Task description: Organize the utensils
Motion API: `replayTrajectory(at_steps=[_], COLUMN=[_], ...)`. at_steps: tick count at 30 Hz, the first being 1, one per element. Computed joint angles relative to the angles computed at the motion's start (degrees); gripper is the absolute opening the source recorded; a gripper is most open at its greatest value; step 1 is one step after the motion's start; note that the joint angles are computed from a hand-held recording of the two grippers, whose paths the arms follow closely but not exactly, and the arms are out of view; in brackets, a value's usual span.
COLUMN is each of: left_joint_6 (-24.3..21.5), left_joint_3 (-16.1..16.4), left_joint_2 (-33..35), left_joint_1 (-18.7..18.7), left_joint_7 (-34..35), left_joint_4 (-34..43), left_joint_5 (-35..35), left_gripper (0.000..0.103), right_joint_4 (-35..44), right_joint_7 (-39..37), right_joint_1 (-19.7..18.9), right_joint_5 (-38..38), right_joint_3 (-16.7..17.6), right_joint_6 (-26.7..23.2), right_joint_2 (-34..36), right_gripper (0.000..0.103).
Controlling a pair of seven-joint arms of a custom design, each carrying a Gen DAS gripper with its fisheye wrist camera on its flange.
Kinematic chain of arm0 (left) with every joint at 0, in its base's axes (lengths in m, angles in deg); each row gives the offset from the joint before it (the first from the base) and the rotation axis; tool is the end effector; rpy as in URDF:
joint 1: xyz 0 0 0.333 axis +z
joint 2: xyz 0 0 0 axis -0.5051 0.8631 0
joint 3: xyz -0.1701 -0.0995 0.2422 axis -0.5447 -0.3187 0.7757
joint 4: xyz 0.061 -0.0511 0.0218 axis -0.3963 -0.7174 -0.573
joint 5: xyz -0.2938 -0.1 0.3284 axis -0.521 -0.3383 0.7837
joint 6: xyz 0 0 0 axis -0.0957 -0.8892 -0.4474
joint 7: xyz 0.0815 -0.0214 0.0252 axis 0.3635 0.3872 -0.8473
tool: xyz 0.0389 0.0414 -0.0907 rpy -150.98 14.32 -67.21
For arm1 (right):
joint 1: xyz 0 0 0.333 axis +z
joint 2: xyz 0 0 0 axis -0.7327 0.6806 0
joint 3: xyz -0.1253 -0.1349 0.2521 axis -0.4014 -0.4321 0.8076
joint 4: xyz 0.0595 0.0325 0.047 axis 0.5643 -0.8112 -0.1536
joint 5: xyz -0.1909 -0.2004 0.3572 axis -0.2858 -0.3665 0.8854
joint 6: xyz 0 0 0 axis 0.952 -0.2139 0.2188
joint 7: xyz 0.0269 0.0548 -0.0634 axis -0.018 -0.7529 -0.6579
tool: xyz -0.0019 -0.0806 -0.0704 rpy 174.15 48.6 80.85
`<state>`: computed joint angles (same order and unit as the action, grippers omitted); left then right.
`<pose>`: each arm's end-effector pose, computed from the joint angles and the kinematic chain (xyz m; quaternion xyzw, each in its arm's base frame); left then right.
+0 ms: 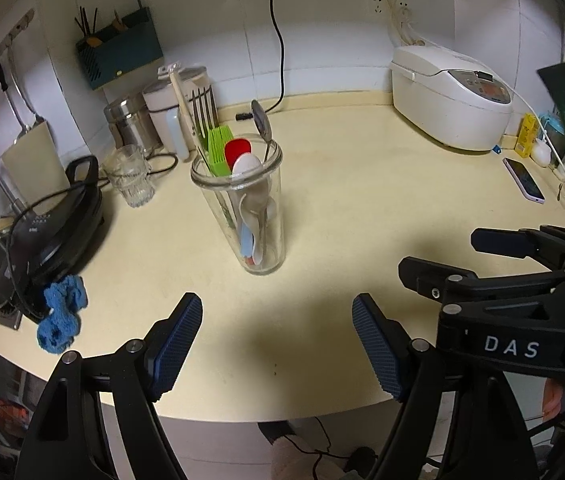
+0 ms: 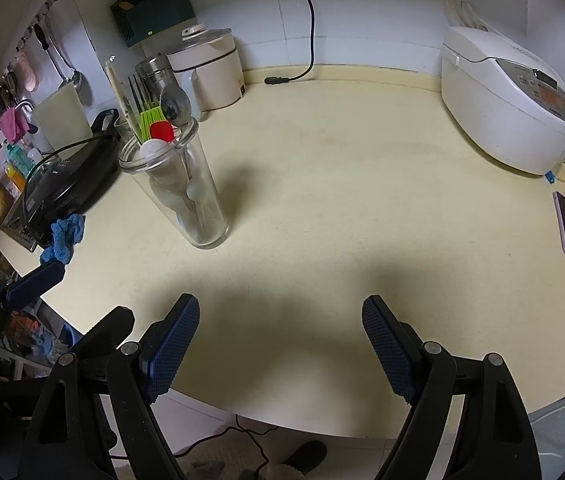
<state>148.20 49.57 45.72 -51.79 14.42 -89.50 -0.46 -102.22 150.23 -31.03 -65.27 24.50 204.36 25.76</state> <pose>0.5692 -0.4147 0.6323 -0.4536 0.8106 -0.2756 0.2475 0.5491 0.2619 0.6075 -0.5840 0.7523 -0.1889 0.2395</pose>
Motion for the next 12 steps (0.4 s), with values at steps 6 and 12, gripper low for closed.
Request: replayTrajectory(at_steps=[6,12], left_joint_6=[-0.82,-3.31], left_joint_3=[-0.02,0.48], left_joint_2=[1.85,4.33], left_joint_1=[0.4,0.04], left_joint_7=[1.94,1.69], left_joint_4=[1.96,4.83], left_joint_5=[-2.49,-1.98], left_gripper=[0.08,0.08], right_joint_4=[0.84,3.23], right_joint_7=[-0.87,-2.67], right_joint_1=[-0.04,0.43], right_joint_5=[1.08,2.4], right_joint_3=[-0.62,-1.47], right_joint_6=[0.26,-0.21], right_joint_2=[1.39,4.23], right_gripper=[0.084,0.084])
